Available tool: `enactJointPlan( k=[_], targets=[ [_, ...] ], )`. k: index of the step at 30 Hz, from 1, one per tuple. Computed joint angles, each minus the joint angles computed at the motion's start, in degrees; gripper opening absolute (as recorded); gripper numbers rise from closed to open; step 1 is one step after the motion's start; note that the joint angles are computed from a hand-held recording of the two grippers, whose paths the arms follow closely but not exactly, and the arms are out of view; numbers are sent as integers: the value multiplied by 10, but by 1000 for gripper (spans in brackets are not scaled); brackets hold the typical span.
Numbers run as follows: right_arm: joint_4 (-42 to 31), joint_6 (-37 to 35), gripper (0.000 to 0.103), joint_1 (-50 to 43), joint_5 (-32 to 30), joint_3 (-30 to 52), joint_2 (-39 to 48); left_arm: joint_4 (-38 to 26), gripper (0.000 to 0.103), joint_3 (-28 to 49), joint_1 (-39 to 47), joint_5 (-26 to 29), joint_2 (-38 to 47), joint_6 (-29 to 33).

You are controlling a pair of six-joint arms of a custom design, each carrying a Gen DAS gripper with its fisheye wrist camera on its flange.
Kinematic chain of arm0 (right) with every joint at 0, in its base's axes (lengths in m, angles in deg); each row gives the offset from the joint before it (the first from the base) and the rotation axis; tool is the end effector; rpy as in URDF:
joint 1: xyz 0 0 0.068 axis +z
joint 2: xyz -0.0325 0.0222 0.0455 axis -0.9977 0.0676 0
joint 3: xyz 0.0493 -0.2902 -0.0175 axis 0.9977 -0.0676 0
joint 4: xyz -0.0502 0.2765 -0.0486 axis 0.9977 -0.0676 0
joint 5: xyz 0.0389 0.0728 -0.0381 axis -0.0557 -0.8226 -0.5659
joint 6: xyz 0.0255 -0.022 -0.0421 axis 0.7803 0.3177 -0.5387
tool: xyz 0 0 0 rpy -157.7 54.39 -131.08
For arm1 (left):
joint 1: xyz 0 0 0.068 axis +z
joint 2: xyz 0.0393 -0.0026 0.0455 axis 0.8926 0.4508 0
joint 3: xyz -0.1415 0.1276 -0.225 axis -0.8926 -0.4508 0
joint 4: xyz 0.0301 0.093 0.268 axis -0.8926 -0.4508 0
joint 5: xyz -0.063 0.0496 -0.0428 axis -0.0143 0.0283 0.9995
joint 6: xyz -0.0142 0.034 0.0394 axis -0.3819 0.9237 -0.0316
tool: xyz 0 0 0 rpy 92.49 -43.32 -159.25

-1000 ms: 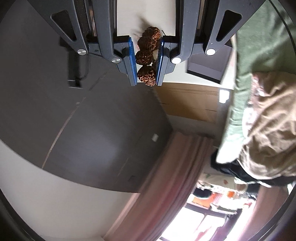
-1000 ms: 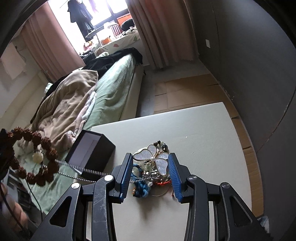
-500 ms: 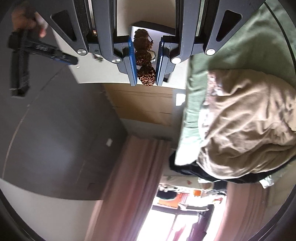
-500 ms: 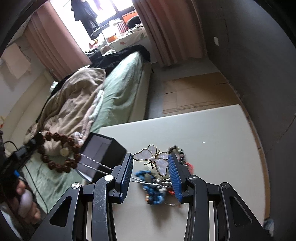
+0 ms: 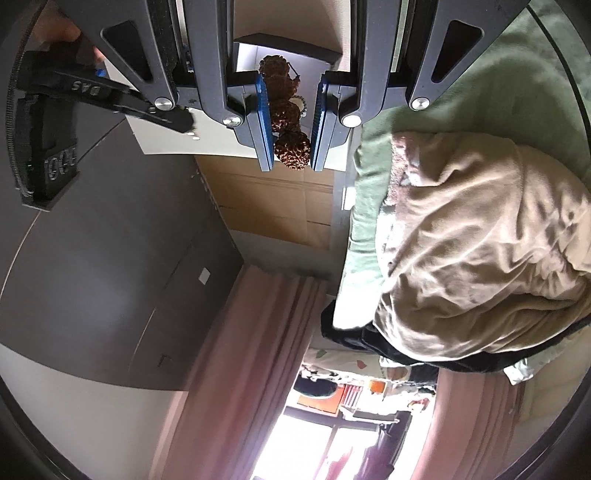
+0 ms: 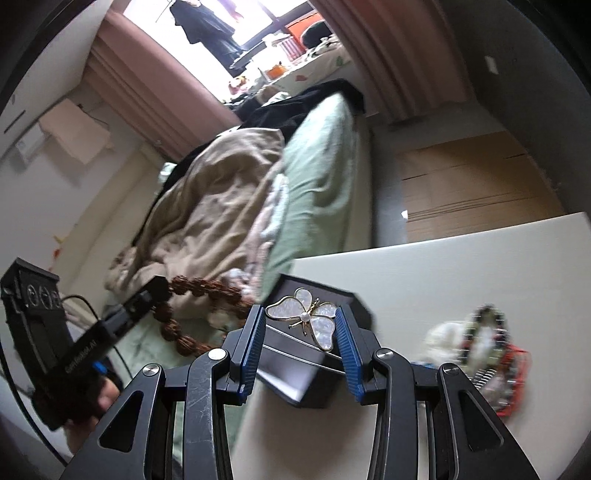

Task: Organize jewelry
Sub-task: 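Carry bracelet and brooch into the black box and open both tools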

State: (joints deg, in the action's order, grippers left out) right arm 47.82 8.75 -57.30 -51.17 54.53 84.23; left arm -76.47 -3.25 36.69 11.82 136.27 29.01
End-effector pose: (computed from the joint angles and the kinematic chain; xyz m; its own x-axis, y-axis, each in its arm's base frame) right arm 0.2389 0.1329 0.1527 -0.7337 0.3499 -0.5824 -0.0279 0.8410 0.5403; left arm 0.2754 -0.1426 0.1787 -0.6415 -0.0133 -0.7670 0.3629 0.8756 -0.3187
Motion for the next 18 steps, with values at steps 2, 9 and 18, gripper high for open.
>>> enactJointPlan(
  k=[2,9,18],
  targets=[
    [29,13,40,8,-3,13,35,-3,21,-1,6,7,-3,0],
    [93,63,51,-17,-72,44,138,-8,21,-3,22,33,-8,2],
    [59,63,68,-40,-48,-1,82,13,21,-3,4,58,-3,-8]
  ],
)
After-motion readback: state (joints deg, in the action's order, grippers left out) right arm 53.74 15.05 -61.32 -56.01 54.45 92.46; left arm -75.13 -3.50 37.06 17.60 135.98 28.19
